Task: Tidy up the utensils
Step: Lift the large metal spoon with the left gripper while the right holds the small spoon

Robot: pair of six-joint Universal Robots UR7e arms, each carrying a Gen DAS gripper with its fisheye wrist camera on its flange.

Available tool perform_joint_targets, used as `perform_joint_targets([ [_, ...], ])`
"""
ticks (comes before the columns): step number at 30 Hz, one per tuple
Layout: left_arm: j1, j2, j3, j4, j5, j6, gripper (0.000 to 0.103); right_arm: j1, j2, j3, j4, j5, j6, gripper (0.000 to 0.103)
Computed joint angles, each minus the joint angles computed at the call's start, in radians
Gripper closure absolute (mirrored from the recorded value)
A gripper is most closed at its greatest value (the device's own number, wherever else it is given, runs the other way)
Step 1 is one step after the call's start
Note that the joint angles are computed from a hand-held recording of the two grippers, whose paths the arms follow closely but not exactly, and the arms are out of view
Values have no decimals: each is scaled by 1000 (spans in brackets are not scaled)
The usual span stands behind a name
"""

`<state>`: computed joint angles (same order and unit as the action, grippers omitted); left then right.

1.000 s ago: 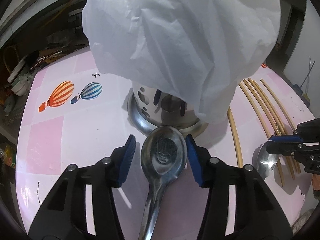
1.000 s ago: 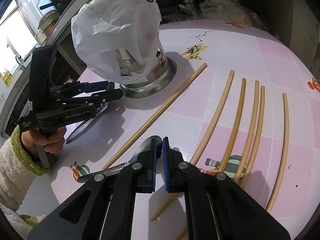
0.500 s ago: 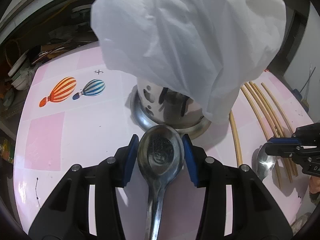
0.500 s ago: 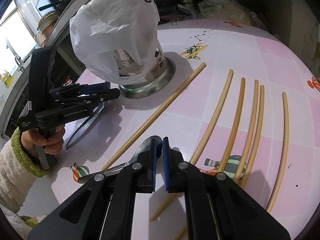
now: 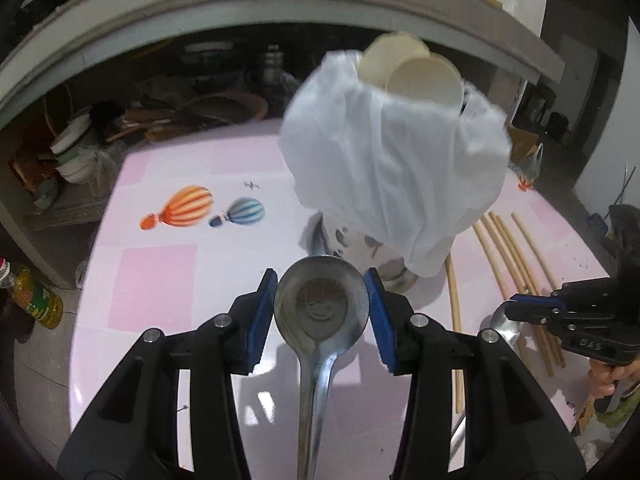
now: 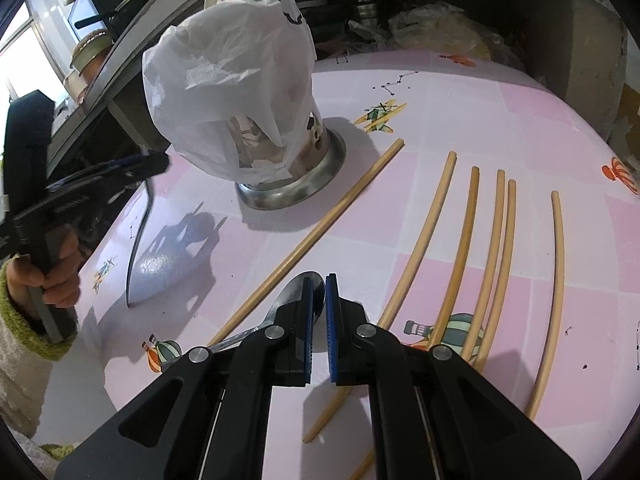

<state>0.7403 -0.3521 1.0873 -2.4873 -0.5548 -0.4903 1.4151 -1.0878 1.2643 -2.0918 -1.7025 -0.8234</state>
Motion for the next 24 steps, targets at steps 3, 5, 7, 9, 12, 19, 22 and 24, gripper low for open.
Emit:
perform_joint_targets([
  [3, -22, -23, 34, -17, 28, -3, 60, 3, -2, 2, -5, 6, 3, 97],
  [5, -33, -35, 45, -19, 44, -10, 60, 5, -4, 3, -9, 9, 5, 98],
  [7, -41, -50, 66, -33, 51, -11, 60, 6, -7, 4, -13, 17, 8, 98],
  [9, -51, -62, 82, -37, 61, -18, 60, 7, -11, 6, -18, 26, 9, 99],
  [12, -58, -70, 88, -43, 67, -19, 60, 10, -17, 8, -27, 38, 6, 99],
  [19, -70, -71, 90, -54, 80, -11, 60, 18, -35, 19, -48, 67, -4, 100],
  [22, -71, -67, 84, -56, 82, -5, 60, 20, -42, 21, -58, 82, -8, 100],
  [24, -72, -66, 84, -59, 82, -4, 60, 22, -45, 19, -60, 91, -8, 100],
])
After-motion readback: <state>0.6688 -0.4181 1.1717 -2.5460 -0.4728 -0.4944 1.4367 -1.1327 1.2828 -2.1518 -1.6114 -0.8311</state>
